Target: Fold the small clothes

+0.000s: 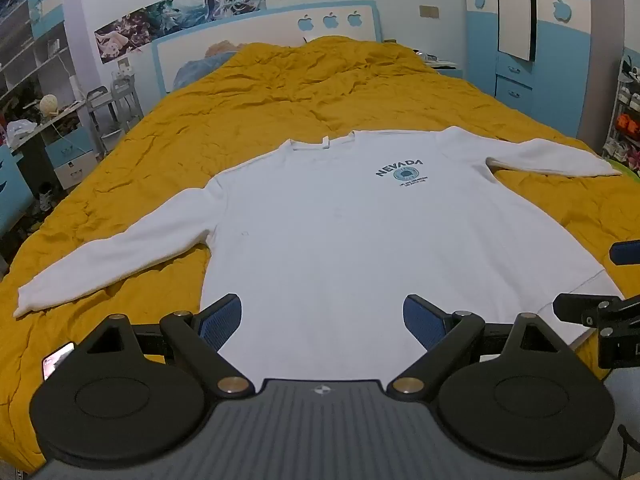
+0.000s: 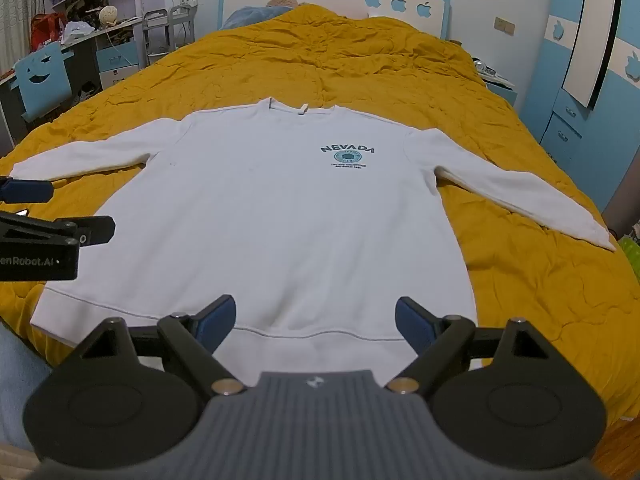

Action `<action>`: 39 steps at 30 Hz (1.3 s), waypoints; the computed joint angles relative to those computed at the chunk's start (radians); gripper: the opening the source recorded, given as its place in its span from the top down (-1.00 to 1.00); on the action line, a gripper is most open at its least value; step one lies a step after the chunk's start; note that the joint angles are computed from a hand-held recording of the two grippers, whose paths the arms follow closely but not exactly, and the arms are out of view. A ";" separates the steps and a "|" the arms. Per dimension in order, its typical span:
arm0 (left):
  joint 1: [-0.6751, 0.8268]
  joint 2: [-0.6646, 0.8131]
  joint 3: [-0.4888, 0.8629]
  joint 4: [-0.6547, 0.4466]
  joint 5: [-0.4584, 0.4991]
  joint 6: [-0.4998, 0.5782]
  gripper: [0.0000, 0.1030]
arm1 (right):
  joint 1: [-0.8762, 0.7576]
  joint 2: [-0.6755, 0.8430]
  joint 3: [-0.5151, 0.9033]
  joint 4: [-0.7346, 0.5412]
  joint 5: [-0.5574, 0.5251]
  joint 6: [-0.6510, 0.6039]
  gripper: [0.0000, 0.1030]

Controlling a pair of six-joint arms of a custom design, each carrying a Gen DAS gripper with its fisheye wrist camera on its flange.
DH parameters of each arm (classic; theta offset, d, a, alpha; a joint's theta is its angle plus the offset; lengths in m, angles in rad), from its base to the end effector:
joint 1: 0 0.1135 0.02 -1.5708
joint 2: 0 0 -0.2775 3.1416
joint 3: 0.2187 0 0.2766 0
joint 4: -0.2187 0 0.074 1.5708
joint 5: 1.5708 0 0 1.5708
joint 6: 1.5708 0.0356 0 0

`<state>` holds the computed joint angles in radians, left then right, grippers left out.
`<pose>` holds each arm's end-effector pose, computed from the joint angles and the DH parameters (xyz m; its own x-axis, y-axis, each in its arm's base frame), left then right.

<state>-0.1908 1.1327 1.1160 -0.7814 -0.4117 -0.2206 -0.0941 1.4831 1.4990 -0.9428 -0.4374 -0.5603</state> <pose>0.2459 -0.0330 0.3439 -0.6640 -0.0760 -0.7439 -0.2519 0.9594 0.1268 0.3285 -0.0159 0.3693 -0.5852 -0.4283 -0.6886 -0.5655 0.8241 -0.0321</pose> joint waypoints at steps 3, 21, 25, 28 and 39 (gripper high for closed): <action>0.000 0.002 0.003 -0.005 0.002 -0.002 -1.00 | 0.000 0.000 0.000 -0.001 -0.001 0.000 -0.61; -0.001 0.003 0.006 -0.011 0.003 -0.005 -1.00 | 0.002 0.002 0.002 -0.003 0.001 0.001 -0.61; -0.022 0.012 -0.009 0.003 -0.009 -0.021 -1.00 | 0.002 0.001 0.003 -0.004 0.002 0.002 -0.61; -0.038 0.026 -0.009 0.012 -0.021 -0.035 -1.00 | 0.003 0.001 0.003 -0.006 0.003 0.002 -0.61; -0.046 0.033 -0.005 0.010 -0.025 -0.041 -1.00 | -0.009 0.019 0.024 -0.016 -0.004 -0.008 -0.61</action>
